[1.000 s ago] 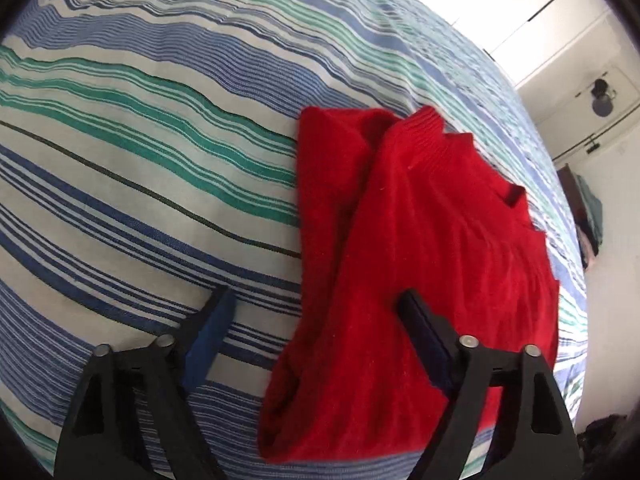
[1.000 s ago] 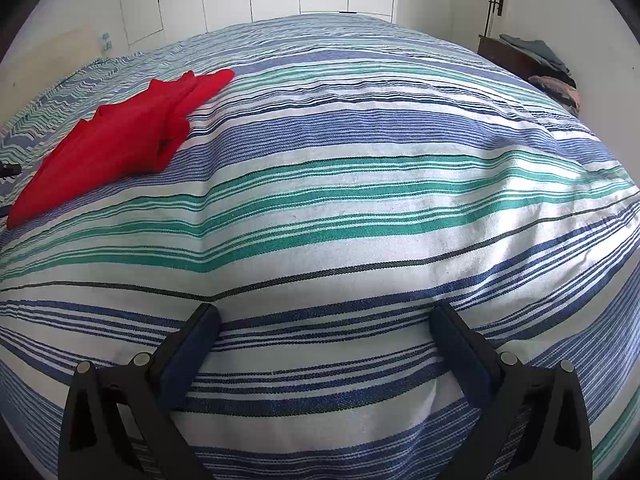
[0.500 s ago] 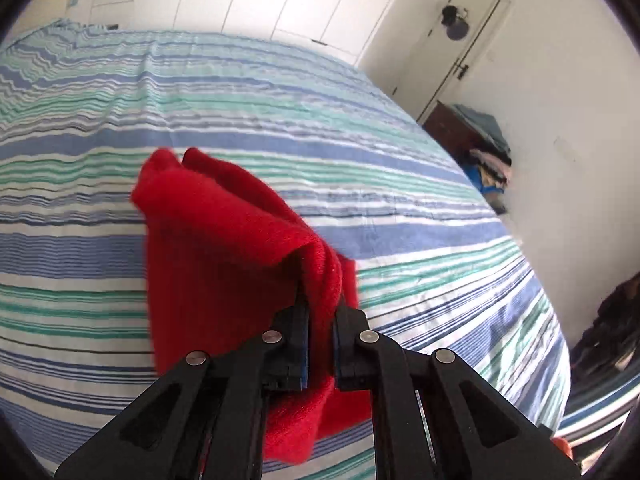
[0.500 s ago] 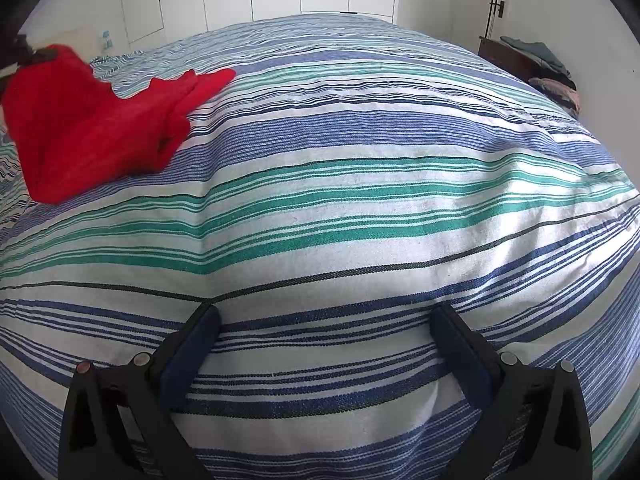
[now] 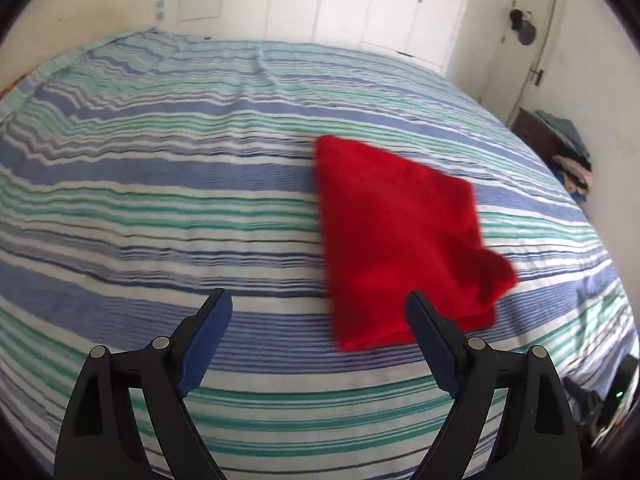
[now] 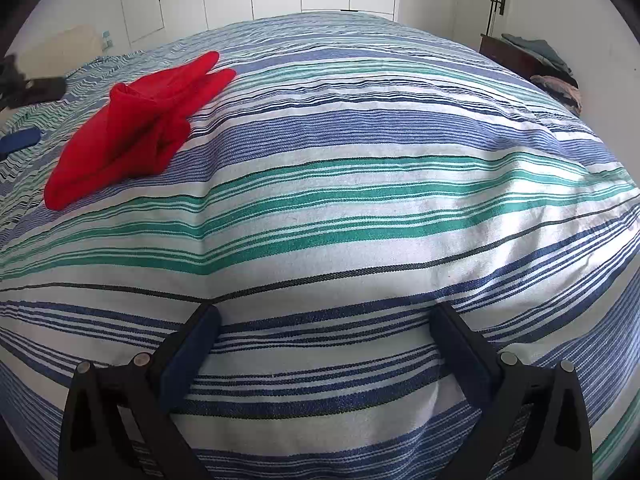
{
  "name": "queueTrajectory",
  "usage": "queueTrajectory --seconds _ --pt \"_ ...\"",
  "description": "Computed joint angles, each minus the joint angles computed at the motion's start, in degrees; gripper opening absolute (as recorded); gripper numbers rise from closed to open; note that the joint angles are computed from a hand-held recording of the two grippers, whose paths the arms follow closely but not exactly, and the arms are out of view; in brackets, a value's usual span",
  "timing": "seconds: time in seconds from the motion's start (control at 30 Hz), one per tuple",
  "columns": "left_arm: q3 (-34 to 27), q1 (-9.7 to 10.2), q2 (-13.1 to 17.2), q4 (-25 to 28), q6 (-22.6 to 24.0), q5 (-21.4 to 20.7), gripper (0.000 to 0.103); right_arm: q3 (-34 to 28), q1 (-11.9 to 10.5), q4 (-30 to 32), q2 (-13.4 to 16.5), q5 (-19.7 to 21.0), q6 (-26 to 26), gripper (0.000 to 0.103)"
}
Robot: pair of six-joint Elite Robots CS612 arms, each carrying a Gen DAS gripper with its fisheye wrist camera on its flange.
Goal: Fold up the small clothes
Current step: 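Grasp the folded sweater edge with the right gripper and fold it inward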
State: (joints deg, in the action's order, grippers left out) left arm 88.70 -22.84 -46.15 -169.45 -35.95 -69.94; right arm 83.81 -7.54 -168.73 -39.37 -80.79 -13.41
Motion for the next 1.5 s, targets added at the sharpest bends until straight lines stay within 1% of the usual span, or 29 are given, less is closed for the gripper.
queueTrajectory --seconds 0.07,0.1,0.13,0.17,0.23,0.27,0.33,0.37,0.43,0.47,0.53,0.57,0.6,0.67,0.7,0.73,0.77,0.83,0.87,0.97,1.07,1.13,1.2,1.27,1.3,1.4,1.43,1.47,1.5 --pt "3.8 0.74 -1.5 3.1 -3.5 3.9 0.087 -0.7 -0.4 3.7 -0.6 1.4 0.4 0.103" --pt "5.7 0.79 -1.9 2.9 -5.5 4.4 0.086 -1.1 -0.6 5.8 -1.2 2.0 1.3 0.102" --pt "7.6 1.08 -2.2 2.0 -7.7 4.0 0.086 -0.9 -0.8 5.5 -2.0 3.7 3.6 0.099" --pt "9.0 1.15 -2.3 1.0 -10.0 3.0 0.086 -0.5 -1.3 4.1 -2.6 7.5 6.6 0.091" --pt "11.2 1.07 -2.0 -1.0 -13.1 0.8 0.086 -1.2 -1.6 3.9 -3.0 17.7 9.3 0.091" --pt "12.4 0.71 -1.7 -3.9 -12.8 1.1 0.087 -2.5 -1.2 6.0 -2.8 21.2 8.4 0.091" --pt "13.8 0.26 -1.4 -8.6 -11.8 2.5 0.09 -6.5 0.4 11.6 -1.6 25.3 7.0 0.087" --pt "13.6 0.47 -1.4 -8.1 -12.0 1.7 0.09 -8.6 1.1 12.5 -0.6 26.4 7.8 0.081" --pt "13.2 0.93 -1.2 -8.6 -11.7 0.0 0.095 -12.4 2.9 11.6 1.5 24.2 10.2 0.079" --pt "13.3 1.07 -1.1 -9.6 -11.6 -0.6 0.095 -15.3 3.6 13.5 2.9 23.0 11.1 0.076" --pt "13.9 1.05 -1.4 -10.8 -11.8 -0.9 0.095 -22.0 5.1 23.5 6.1 18.6 10.5 0.044" --pt "14.1 1.05 -1.4 -11.3 -11.8 -0.9 0.096 -24.0 5.0 26.8 7.1 18.2 11.2 0.007" --pt "14.2 1.03 -1.3 -11.8 -11.7 -0.9 0.096 -24.7 4.5 27.8 7.4 20.3 14.0 0.007" --pt "14.3 0.96 -1.0 -12.7 -11.5 -0.8 0.096 -22.9 2.8 25.5 6.7 30.5 19.3 0.007" --pt "14.2 0.93 -0.9 -12.7 -11.3 -0.8 0.097 -22.1 2.2 24.8 6.4 33.9 21.4 0.007" --pt "13.9 0.96 -0.7 -12.2 -11.0 -0.7 0.098 -21.5 1.7 24.7 6.4 34.9 22.3 0.007" --pt "13.6 0.96 -0.6 -11.6 -10.7 -0.5 0.098 -21.5 1.6 26.5 6.6 33.5 21.3 0.007" --pt "13.3 0.82 -0.7 -10.5 -10.3 0.0 0.099 -23.4 1.8 32.9 7.9 26.7 18.8 0.007" --pt "13.3 0.81 -0.7 -10.6 -10.3 0.1 0.099 -24.1 1.7 35.2 8.7 26.0 18.2 0.007" --pt "13.3 0.83 -0.6 -11.1 -10.3 0.1 0.099 -24.1 1.6 33.7 9.0 27.0 16.0 0.009" --pt "13.4 0.64 -0.4 -11.5 -10.0 0.6 0.1 -24.7 1.8 34.9 8.0 25.4 10.9 0.027" --pt "13.3 0.55 -0.3 -11.6 -9.7 0.9 0.101 -24.1 1.9 30.5 6.9 23.3 9.1 0.027" --pt "13.3 0.45 -0.3 -11.4 -9.6 1.0 0.102 -25.4 2.2 27.2 6.7 23.2 7.3 0.027" --pt "13.3 0.43 -0.3 -11.3 -9.6 1.1 0.102 -30.0 2.8 28.8 8.3 26.0 4.5 0.027" --pt "13.3 0.47 -0.3 -11.3 -9.6 1.0 0.102 -33.2 3.2 31.5 9.7 27.6 3.0 0.027" --pt "13.2 0.53 -0.2 -11.3 -9.6 1.0 0.102 -41.9 3.9 35.9 14.7 32.0 4.3 0.027" --pt "13.2 0.53 -0.2 -11.3 -9.6 1.0 0.102 -45.6 4.1 39.7 16.9 32.9 3.7 0.027" --pt "13.2 0.53 -0.2 -11.3 -9.6 1.0 0.102 -49.3 4.4 44.5 19.1 31.4 2.7 0.028" --pt "13.2 0.53 -0.2 -11.4 -9.6 1.0 0.102 -52.4 4.7 48.6 21.0 27.6 2.4 0.028"
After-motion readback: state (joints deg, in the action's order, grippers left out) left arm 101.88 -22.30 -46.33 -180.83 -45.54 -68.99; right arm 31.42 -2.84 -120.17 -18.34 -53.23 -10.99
